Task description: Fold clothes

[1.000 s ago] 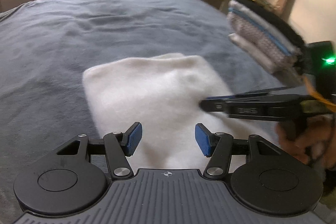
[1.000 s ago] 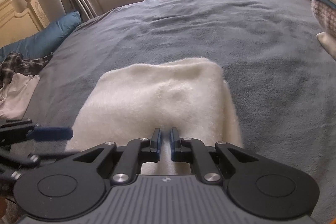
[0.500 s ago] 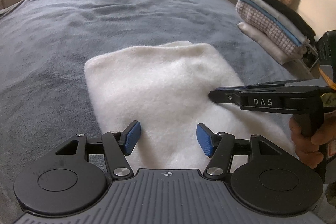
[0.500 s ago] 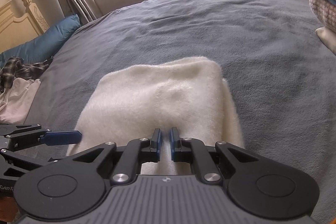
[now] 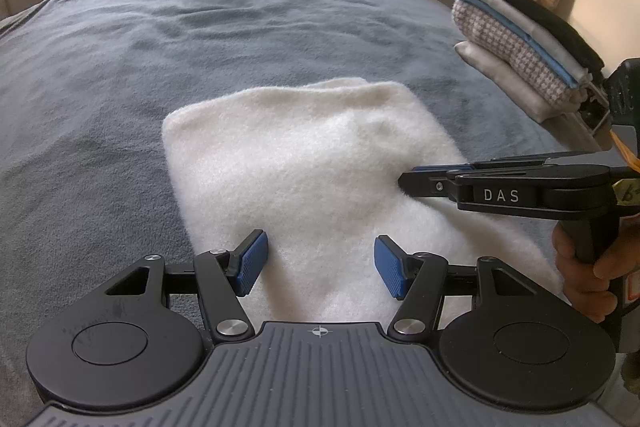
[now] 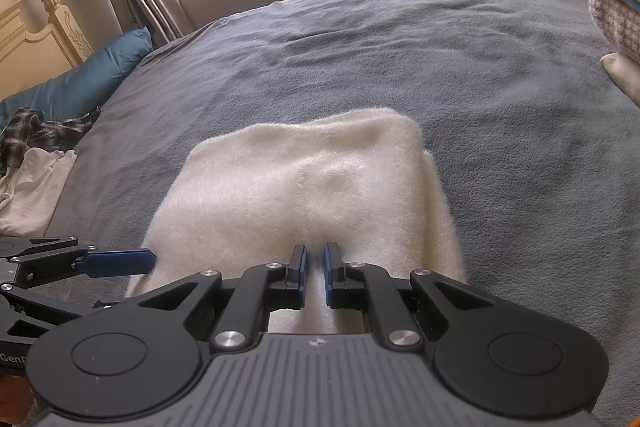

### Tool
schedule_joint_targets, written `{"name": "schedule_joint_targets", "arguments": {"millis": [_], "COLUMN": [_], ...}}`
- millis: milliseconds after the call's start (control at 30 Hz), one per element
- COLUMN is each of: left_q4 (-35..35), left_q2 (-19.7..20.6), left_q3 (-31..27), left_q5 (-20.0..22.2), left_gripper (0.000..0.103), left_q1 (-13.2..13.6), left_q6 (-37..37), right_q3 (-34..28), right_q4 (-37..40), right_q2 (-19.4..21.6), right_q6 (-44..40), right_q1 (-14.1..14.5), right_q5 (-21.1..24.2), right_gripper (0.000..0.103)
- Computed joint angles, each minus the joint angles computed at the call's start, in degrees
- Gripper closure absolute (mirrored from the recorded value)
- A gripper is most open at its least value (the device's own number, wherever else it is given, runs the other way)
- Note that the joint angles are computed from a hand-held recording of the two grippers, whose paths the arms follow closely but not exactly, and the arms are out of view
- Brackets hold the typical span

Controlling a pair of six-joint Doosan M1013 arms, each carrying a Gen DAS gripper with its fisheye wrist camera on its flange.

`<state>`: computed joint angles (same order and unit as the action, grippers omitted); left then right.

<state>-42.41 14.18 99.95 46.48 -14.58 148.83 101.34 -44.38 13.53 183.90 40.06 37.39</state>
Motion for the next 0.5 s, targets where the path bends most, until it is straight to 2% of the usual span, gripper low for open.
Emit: {"name": "schedule_joint_targets", "arguments": {"millis": [500], "left_q4": [0.53], "left_q2": [-0.37], "left_q3": [0.46], "left_q5": [-1.21], "left_gripper": [0.044], "left_q1": [-0.30], "left_q6": [0.66], "right_q3": [0.12], "right_q4": [-0.06], "right_q2": [-0.05], "right_q6": [-0.15], "right_q1": [-0.10], "right_q5": [-0.25], "right_gripper": [0.095]}}
